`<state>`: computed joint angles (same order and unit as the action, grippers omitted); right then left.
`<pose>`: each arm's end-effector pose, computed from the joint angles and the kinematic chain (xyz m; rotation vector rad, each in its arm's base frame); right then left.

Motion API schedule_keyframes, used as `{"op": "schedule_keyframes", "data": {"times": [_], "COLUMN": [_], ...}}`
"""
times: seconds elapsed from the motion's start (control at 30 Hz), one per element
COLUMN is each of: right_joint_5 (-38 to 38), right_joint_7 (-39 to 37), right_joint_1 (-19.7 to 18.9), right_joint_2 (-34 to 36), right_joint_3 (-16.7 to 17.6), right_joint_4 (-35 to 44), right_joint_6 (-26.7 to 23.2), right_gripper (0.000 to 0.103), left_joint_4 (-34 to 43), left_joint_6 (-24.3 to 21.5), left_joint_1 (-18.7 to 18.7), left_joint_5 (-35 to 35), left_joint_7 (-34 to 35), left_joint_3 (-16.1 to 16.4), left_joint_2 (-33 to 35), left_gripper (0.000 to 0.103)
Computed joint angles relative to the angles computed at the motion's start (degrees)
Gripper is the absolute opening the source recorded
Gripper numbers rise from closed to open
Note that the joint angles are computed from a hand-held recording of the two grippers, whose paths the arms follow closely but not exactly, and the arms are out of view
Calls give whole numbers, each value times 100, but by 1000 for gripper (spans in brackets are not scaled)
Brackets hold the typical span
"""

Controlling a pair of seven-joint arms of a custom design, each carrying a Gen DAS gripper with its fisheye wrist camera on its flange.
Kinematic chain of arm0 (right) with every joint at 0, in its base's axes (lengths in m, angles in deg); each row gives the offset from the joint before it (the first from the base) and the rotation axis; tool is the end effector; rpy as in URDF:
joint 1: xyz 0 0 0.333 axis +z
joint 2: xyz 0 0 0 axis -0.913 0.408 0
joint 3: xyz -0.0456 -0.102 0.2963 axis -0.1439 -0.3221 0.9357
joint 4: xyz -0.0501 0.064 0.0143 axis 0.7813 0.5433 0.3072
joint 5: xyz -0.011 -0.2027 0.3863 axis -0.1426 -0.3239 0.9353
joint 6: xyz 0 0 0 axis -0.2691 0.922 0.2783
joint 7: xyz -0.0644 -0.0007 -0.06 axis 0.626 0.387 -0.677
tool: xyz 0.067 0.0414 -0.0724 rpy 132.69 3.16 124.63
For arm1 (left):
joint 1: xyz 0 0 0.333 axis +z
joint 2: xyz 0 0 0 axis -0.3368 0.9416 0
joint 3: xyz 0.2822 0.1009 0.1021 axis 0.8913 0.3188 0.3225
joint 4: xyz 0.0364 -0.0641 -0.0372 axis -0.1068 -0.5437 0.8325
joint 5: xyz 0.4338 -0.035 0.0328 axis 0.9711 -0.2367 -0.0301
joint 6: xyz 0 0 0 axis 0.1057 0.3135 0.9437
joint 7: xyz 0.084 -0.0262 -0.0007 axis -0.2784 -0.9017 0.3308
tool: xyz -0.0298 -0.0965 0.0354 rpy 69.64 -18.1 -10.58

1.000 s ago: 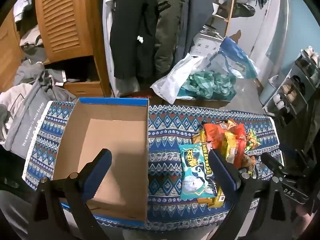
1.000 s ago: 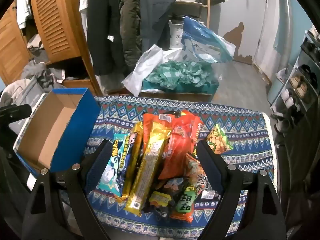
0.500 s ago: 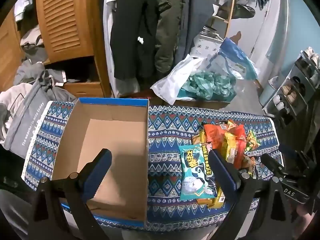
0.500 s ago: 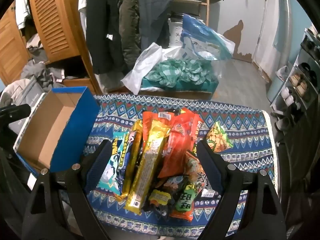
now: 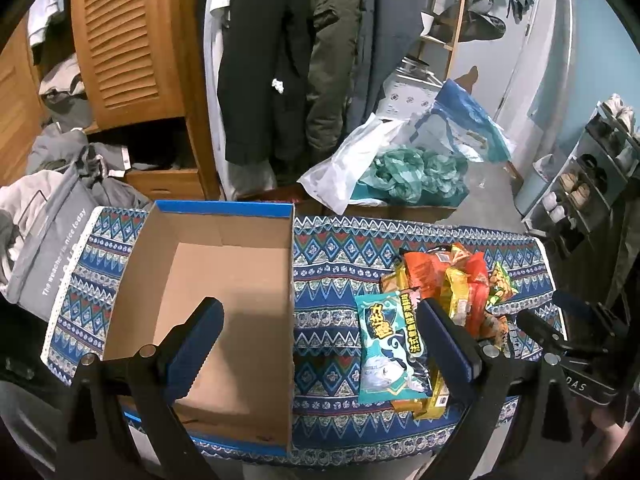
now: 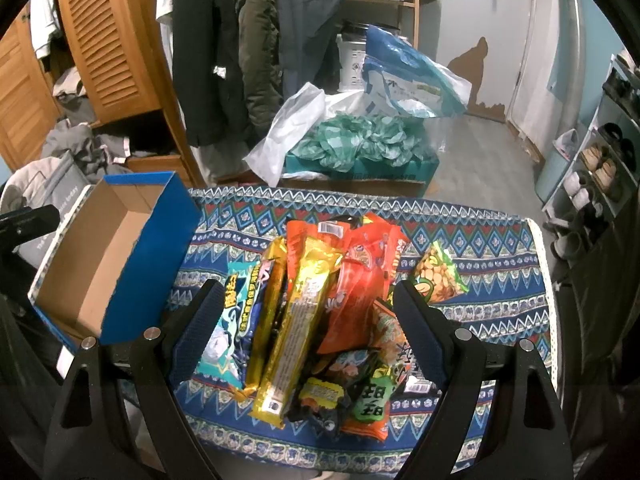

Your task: Organize snacks

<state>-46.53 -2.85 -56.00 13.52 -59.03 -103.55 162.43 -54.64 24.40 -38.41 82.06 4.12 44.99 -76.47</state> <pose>0.5965 0.1308 0.6549 -2.1806 1.2110 -0.3544 0.5056 -0.3276 0.6949 -2.1922 1.3796 -0.5785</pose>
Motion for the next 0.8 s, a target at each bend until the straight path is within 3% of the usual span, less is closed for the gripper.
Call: {"op": "schedule_keyframes", "data": {"times": [0.8], "right_joint_5": [-3], "right_joint_7": [6], "right_joint_1": [0], "right_joint_2": [-13], "right_joint_3": [-4], "right_joint_4": [-43], "right_joint_6": [-16], "right_gripper": [85], "left_joint_4": [69], "left_joint_6": [6], "left_joint_1": [-34], "left_joint_5": [5], "left_joint_7": [59], "left_joint_3": [-19], "left_joint_2": [79], "left_gripper": [98]}}
